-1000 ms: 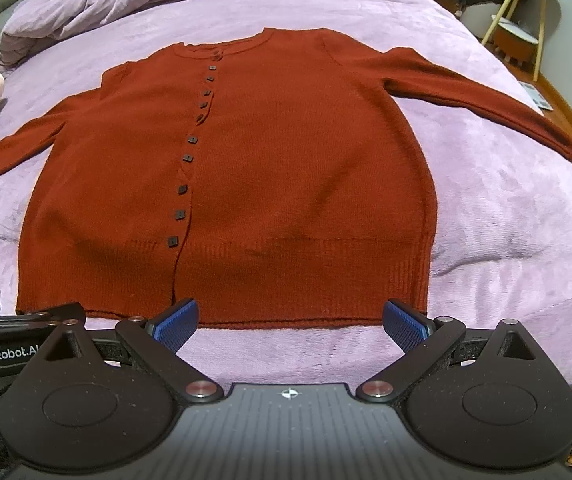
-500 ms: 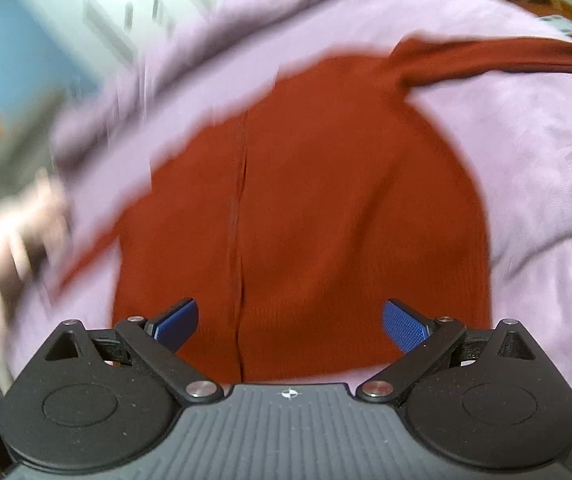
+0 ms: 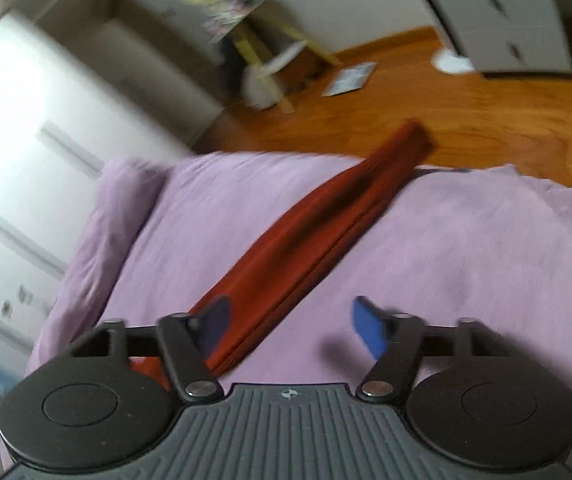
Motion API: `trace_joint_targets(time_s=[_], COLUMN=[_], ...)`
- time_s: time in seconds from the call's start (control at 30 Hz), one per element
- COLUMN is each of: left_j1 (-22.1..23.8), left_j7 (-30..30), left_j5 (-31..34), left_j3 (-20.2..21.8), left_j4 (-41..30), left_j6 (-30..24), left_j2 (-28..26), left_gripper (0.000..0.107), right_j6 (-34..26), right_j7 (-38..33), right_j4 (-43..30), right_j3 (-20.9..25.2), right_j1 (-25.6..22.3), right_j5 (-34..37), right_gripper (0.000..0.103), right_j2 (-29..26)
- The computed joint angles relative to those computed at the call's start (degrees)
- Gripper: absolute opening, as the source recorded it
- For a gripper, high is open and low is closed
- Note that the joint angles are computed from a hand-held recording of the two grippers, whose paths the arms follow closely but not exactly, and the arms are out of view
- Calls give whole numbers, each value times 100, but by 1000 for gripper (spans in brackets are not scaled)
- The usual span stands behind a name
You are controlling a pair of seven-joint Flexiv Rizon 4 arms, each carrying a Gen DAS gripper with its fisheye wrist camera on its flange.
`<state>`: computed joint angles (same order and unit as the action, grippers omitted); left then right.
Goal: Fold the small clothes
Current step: 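Grasp a cardigan sleeve cuff with the right gripper and lay it across the body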
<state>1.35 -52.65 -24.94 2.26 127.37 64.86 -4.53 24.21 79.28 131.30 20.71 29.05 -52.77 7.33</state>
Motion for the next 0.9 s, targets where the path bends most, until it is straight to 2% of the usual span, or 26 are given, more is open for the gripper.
trace_joint_targets(time_s=[0.07,0.13,0.23,0.4,0.47,0.53,0.6,0.67,0.7,0.73,0.77,0.83,0.87,0.9], left_j1=[-27,-53,-62,-68,-60,-14,15,12,-3,-33,-73,-144,-173,-198], left_j7=[-145,-393,-550,-515,-473,-114,329,913,1268,1684,2113,2724,2877,2960], left_j5=[41,218,369,401,420,9,-571,-1340,-1835,-2410,-2980,-3869,-4101,-4235], left_j3=[-7,-14,-34,-80,-89,-209,-357,-538,-644,-746,-816,-873,-853,-820], left_j4=[21,-77,-166,-167,-191,-121,-58,-45,-61,-71,-121,-325,-430,-547], left_j6=[68,95,102,349,409,587,729,773,769,734,626,237,18,-203], left_j2=[-10,-111,-188,-244,-270,-279,-276,-271,-272,-256,-262,-330,-381,-451], left_gripper=[103,103,103,103,103,103,103,103,103,103,103,103,103,103], right_j6=[442,563,462,502,746,378,-372,-1166,-1217,-1032,-493,656,1227,1811], right_j7=[782,1180,1113,1157,1341,691,-459,-1670,-2237,-2635,-3032,-3487,-3657,-3797], right_j4=[401,615,664,689,818,581,13,-657,-911,-1077,-1242,-1613,-1860,-2129], right_j3=[-106,-119,-139,-221,-299,-201,-146,-144,-204,-291,-434,-686,-797,-893], right_j1=[-185,-326,-426,-534,-652,-569,-416,-203,-109,-48,-37,-58,-55,-43], right_j5=[-176,-229,-207,-157,-376,-4,249,-101,-562,-1086,-1840,-2848,-3273,-3596], right_gripper=[48,45,40,7,6,6,6,6,6,6,6,6,7,13], right_j2=[148,301,210,201,244,212,-40,-438,-615,-748,-897,-1202,-1414,-1651])
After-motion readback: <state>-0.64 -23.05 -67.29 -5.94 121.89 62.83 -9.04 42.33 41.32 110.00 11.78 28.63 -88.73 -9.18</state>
